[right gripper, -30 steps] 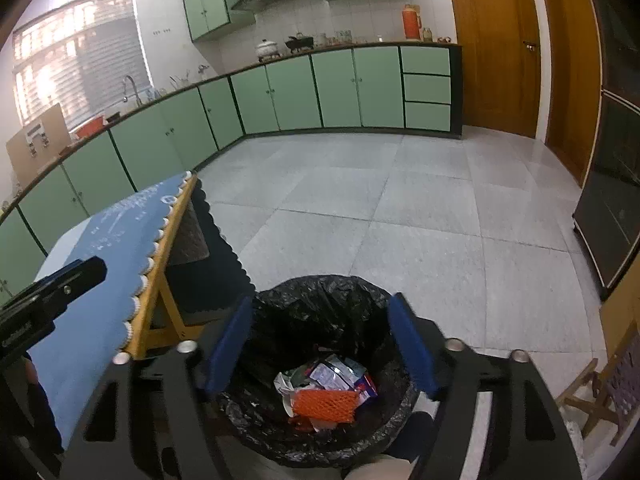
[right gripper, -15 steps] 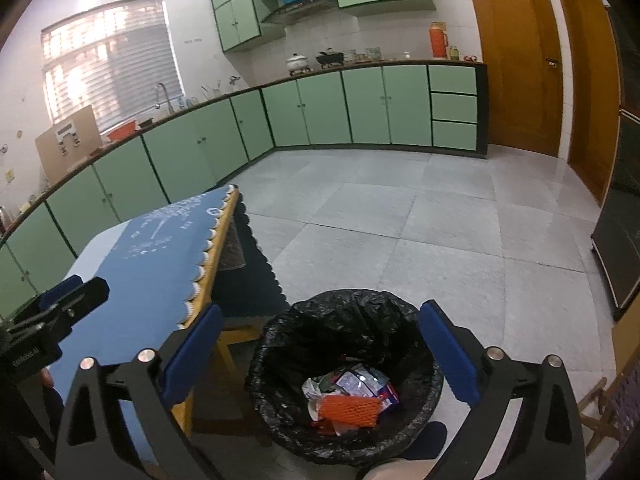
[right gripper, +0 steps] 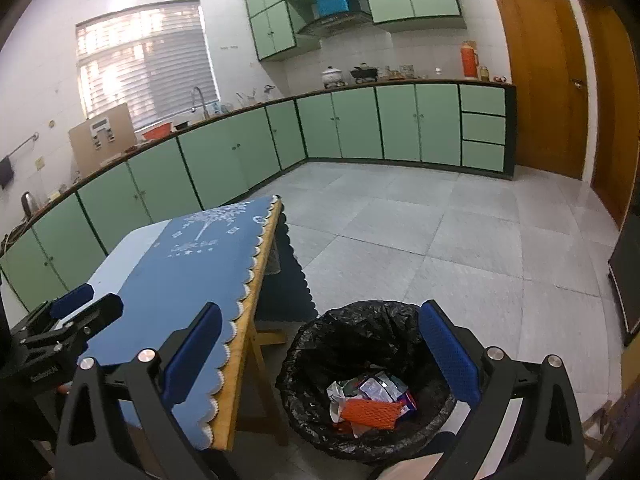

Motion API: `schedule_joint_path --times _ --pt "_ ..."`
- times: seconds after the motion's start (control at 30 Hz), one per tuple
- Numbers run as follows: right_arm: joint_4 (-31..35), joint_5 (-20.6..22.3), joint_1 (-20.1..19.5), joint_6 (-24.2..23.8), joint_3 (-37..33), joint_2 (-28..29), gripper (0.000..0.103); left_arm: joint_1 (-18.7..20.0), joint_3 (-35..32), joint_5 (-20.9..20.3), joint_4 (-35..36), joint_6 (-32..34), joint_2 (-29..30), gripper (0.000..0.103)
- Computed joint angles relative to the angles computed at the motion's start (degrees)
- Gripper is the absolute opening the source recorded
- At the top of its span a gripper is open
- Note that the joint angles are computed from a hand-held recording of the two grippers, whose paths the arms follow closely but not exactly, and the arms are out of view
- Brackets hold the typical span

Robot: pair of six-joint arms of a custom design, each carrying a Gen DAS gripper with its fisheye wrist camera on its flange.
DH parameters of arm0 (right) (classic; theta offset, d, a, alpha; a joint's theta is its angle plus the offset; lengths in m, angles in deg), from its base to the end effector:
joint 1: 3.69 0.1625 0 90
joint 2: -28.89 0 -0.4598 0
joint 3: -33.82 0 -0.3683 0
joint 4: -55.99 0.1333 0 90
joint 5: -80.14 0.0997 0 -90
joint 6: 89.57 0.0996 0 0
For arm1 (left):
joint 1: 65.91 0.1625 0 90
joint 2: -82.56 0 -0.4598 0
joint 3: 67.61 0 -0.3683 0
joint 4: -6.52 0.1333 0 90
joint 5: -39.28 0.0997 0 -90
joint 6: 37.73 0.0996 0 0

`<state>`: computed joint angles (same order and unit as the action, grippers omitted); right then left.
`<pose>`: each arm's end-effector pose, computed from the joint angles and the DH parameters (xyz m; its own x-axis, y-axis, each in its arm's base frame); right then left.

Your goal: Collect trash

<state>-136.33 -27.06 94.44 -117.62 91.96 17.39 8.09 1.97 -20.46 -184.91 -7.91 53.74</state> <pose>0.2213 -0.8151 0.0151 -0.8276 -0.1683 0.5355 -0.5313 0.5428 -0.6505 -0.0457 -0.8250 0.1885 -0.7583 0.0743 -0.6477 0.5902 0.5001 -0.6336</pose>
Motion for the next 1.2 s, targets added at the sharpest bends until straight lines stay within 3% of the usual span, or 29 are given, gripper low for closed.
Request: schedule_joint_path --times 0.47,1.2 --pt "-4.34 2.4 1.53 -2.94 5.99 -1.99 0.097 -1.2 7.98 -0.17 -9.26 2.01 -3.73 0.091" --pt "-6.87 4.4 1.8 -4.67 7.29 -1.59 0.097 -0.7 8.98 -0.18 -13.26 2.75 -3.63 0.091"
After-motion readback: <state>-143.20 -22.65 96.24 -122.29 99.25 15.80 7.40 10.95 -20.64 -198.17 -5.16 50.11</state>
